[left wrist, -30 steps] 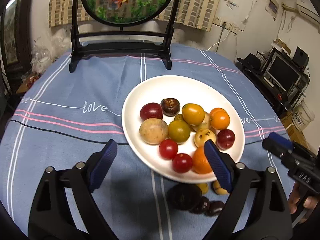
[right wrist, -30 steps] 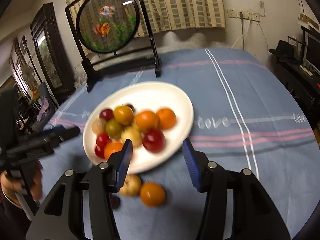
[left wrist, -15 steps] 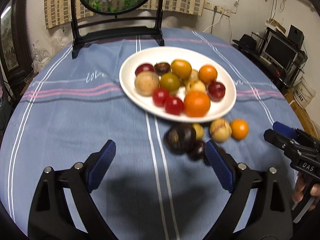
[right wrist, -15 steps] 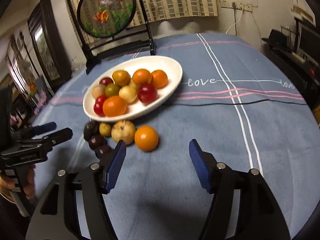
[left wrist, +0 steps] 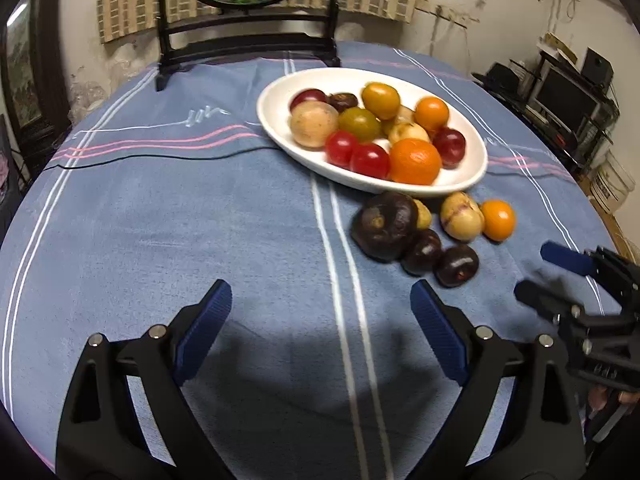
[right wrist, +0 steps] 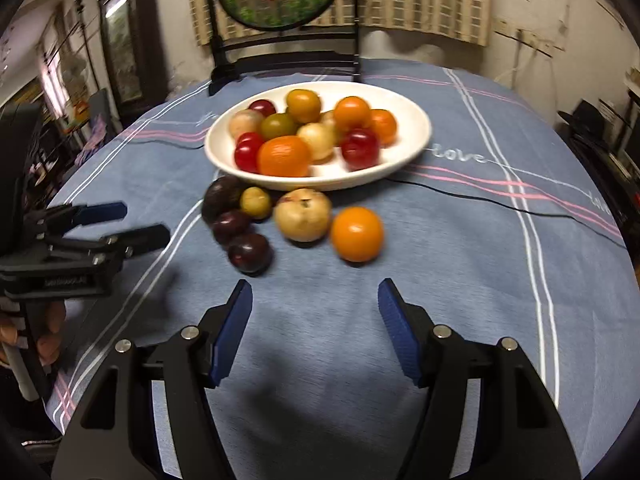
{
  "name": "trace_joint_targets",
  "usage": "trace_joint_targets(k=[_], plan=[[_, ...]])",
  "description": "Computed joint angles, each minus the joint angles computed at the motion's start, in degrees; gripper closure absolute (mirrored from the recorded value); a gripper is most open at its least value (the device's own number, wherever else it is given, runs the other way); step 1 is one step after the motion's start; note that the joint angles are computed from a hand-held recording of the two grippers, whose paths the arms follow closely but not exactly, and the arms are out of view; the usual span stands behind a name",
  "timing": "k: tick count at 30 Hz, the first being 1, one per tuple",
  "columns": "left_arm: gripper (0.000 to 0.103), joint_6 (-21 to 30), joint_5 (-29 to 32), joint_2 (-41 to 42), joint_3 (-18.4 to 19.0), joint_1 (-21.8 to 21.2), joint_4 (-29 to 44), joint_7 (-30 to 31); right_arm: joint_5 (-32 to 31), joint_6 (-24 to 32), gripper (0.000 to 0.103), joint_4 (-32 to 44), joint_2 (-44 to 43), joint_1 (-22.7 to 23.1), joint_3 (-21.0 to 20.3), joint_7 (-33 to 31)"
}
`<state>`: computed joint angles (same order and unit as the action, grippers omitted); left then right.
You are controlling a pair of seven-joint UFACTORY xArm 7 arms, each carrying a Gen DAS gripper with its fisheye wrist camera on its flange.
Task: Organize fruits
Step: 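Move both open tools back toward the remaining fruit, then grasp a tangerine with the right tool while the left tool grasps the large dark purple fruit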
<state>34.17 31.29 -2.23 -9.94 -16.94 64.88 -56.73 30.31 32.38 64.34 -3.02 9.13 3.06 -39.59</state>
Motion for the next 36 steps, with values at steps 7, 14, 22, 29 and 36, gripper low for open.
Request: trace_joint_targets(k=[7,14,22,29,36], plan=[[0.01,-1.2,-0.6,0.4,0.7,0.8,-0.4,-0.8,-9.1,-2.6,0.037,1.8,2.5,-0.3,0.7,6.7],[0.01,-5.0,-11.4,1.2,1.6,1.1,-1.7,6.8,-14.8,-0.1,0.048,6.4,6.9,-1.1,1.1,11.4],[0.01,-5.5,-13.2,1.9,1.7,0.9,-1.3,8.5,-20.5,2.4,0.064,13.4,12.9,-1.0,1.9,17.5],[0.009,-5.0,-12.8,1.9,1.7,0.8,-1.1,8.4,-16.6,2.3,0.068,12.0,11.3,-2.1,2.7,16.0],[0.01,-2.3,-5.7,2.7,0.8,-0.4,1.7,6.1,-8.0,2.2,0.067,8.4,7.3,-3.4,2.4,10.2]])
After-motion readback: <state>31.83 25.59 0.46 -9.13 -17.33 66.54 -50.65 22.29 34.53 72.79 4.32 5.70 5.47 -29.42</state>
